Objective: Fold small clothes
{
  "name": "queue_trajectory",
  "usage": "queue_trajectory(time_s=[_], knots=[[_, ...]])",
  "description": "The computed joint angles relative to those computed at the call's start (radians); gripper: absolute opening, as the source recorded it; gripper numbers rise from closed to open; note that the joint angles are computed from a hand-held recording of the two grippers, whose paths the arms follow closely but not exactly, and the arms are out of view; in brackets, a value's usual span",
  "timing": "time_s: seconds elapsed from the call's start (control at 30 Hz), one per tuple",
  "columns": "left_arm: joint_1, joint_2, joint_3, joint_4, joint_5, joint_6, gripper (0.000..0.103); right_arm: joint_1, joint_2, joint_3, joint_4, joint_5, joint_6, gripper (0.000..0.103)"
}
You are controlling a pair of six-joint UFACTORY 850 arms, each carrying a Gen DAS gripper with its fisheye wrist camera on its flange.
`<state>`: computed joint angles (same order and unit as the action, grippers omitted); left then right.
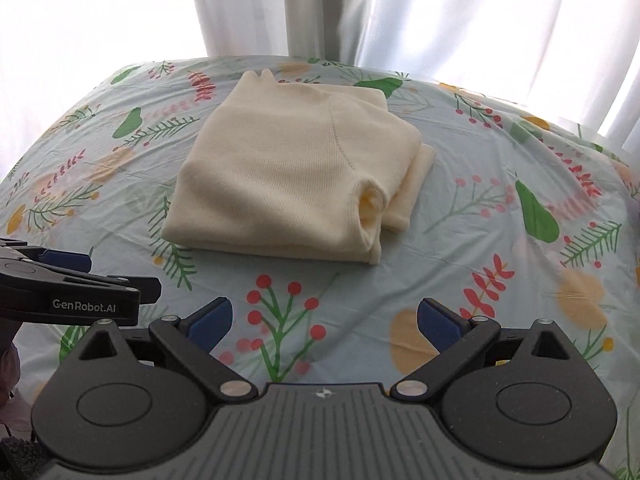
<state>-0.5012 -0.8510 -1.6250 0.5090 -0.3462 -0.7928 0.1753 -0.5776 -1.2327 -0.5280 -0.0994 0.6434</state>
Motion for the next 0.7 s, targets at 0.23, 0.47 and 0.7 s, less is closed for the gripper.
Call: queue_trajectory(time_s=[0.23,0.47,0.7], knots=[[-0.006,-0.01,-0.032,0.061,-0.046,-0.052,0.095,0.01,-0.049,-0.097,0.025,-0.157,0.022,0.099],[-0.004,-0.006,-0.024,0.065,-0.039,-0.052,0.095,0.014,-0.056,-0.11,-0.029,-0.178,0.084,0.099],[-0.002,-0.008,-0.027,0.046,-0.044,-0.025,0.095,0.019,-0.064,-0.125,-0.023,-0.198,0.085,0.099]])
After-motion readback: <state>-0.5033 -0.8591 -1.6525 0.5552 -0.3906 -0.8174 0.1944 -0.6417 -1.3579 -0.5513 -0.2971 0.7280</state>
